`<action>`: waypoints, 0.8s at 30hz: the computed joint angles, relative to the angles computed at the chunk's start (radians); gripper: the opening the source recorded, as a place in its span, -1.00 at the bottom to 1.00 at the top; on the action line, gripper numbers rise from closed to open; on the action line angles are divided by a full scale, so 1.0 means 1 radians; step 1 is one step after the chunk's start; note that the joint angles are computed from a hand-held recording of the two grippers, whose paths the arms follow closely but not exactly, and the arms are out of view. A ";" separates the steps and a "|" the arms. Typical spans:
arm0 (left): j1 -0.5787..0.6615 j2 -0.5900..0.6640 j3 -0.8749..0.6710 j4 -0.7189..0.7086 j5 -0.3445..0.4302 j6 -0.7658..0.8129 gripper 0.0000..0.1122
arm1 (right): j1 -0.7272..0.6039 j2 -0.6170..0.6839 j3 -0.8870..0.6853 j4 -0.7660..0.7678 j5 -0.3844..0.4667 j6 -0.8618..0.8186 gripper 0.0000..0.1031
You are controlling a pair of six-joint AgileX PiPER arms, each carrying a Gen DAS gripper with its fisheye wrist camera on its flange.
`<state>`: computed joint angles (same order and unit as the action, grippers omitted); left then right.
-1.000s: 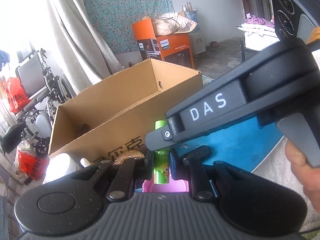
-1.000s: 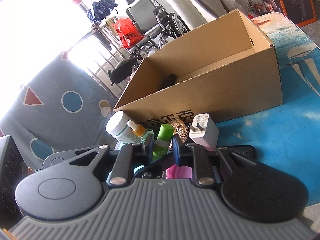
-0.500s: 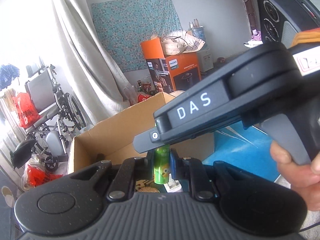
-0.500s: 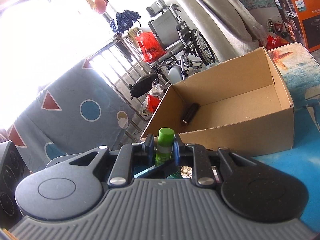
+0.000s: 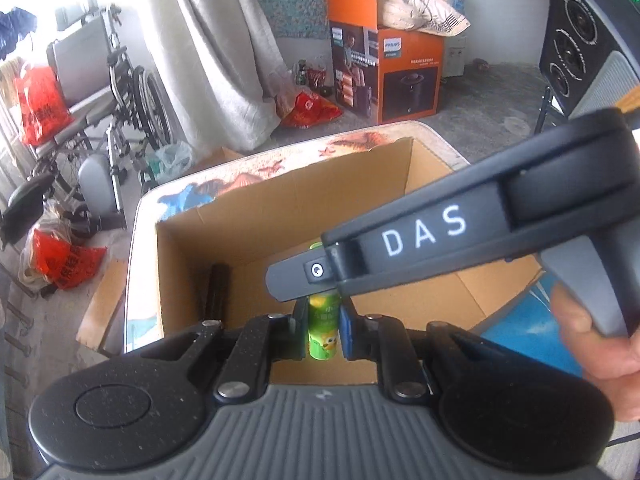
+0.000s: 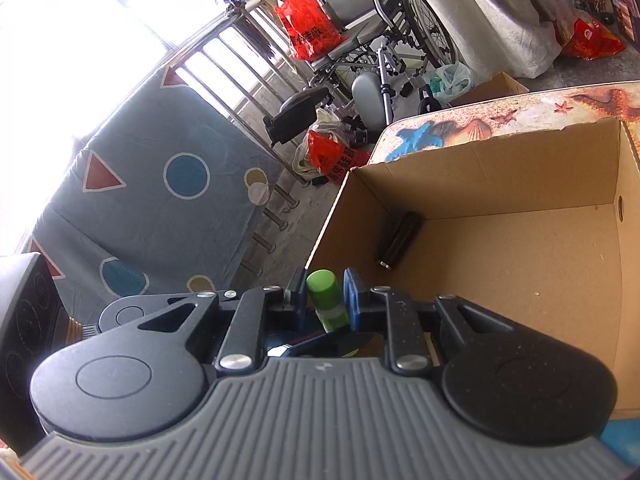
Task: Organize rigid objects
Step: 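Lower the battery into the box beside the flashlight and release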
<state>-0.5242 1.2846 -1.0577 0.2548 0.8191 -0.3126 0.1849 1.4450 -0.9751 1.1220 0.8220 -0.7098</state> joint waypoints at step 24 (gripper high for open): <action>0.389 0.286 -0.130 -0.350 0.162 0.354 -0.17 | 0.154 0.708 -0.637 -0.246 0.230 0.418 0.04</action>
